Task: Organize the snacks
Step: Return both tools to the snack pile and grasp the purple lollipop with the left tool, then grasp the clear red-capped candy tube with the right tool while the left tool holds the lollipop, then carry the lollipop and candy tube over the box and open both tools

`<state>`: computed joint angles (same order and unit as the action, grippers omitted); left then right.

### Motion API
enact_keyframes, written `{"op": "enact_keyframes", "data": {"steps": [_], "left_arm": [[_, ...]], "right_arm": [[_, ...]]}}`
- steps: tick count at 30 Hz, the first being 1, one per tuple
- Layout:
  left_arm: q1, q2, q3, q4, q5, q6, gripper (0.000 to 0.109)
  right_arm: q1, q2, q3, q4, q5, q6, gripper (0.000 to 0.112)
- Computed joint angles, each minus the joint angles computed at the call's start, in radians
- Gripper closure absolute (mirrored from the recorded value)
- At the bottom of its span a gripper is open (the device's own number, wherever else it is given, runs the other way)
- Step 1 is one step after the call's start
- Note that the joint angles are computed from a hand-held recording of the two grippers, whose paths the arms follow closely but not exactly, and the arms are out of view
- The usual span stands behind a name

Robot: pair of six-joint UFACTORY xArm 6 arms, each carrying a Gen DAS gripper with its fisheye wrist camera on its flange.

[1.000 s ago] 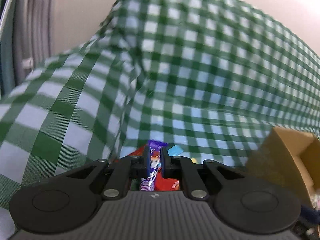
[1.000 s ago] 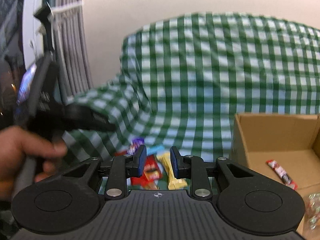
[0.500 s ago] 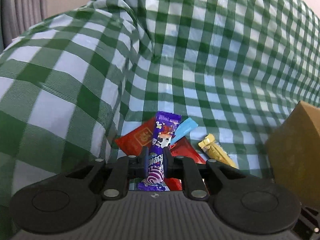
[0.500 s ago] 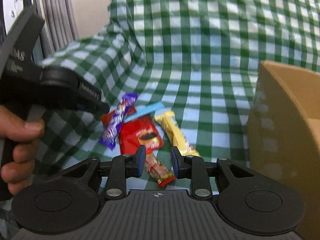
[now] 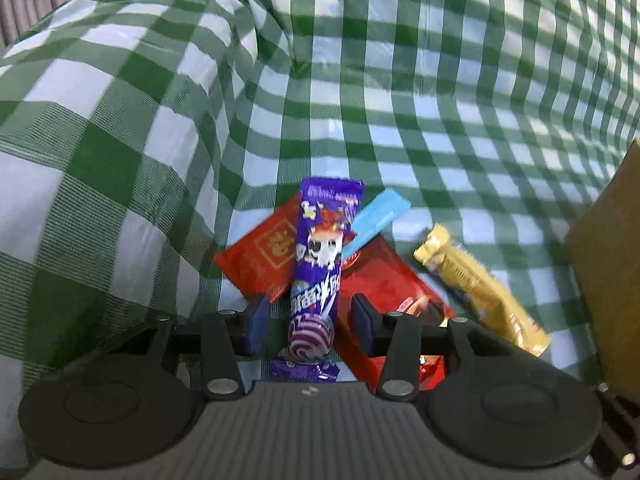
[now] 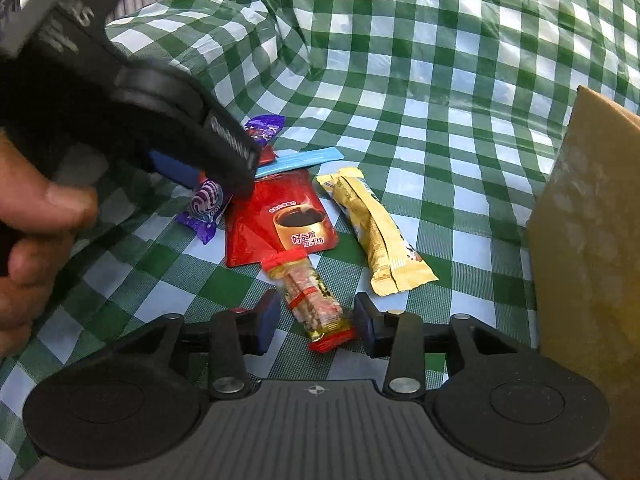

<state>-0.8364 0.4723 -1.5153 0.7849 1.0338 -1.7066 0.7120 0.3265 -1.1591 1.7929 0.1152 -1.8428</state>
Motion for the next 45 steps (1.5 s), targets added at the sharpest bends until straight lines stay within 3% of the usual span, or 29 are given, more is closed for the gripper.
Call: {"op": "enact_keyframes", "data": {"steps": [1,3,4,11,18,23,31,40,45], "left_arm": [[-0.001,-0.002,0.004,0.005,-0.003,-0.008,0.062],[0.005,-0.018,0.029,0.008,-0.038,-0.031,0.082],[0.005,-0.022,0.034,0.007,-0.047,-0.039,0.083],[-0.034,-0.061,0.046,0.033,-0.036,-0.100,0.083],[-0.109,-0.095,0.041,0.039,0.024,-0.136,0.083],[-0.170,-0.077,-0.023,0.038,0.101,-0.119,0.083],[-0.237,-0.020,-0.139,0.044,0.184,-0.103,0.083],[-0.296,0.019,-0.227,0.091,0.249,-0.145,0.083],[-0.294,0.073,-0.295,0.123,0.244,-0.115,0.083]], "right_arm": [[-0.002,-0.005,0.005,0.002,0.003,-0.009,0.071],[-0.005,-0.009,0.005,0.058,0.004,-0.069,0.082],[-0.007,-0.013,0.008,0.069,0.005,-0.083,0.084],[-0.032,-0.106,0.097,0.005,0.060,-0.002,0.088],[-0.059,-0.313,0.256,0.071,0.130,-0.171,0.088],[-0.109,-0.443,0.359,-0.014,0.178,-0.060,0.088],[-0.180,-0.591,0.458,-0.001,0.233,-0.081,0.088],[-0.329,-0.668,0.438,-0.087,0.369,0.033,0.088],[-0.438,-0.610,0.353,-0.077,0.444,-0.061,0.087]]}}
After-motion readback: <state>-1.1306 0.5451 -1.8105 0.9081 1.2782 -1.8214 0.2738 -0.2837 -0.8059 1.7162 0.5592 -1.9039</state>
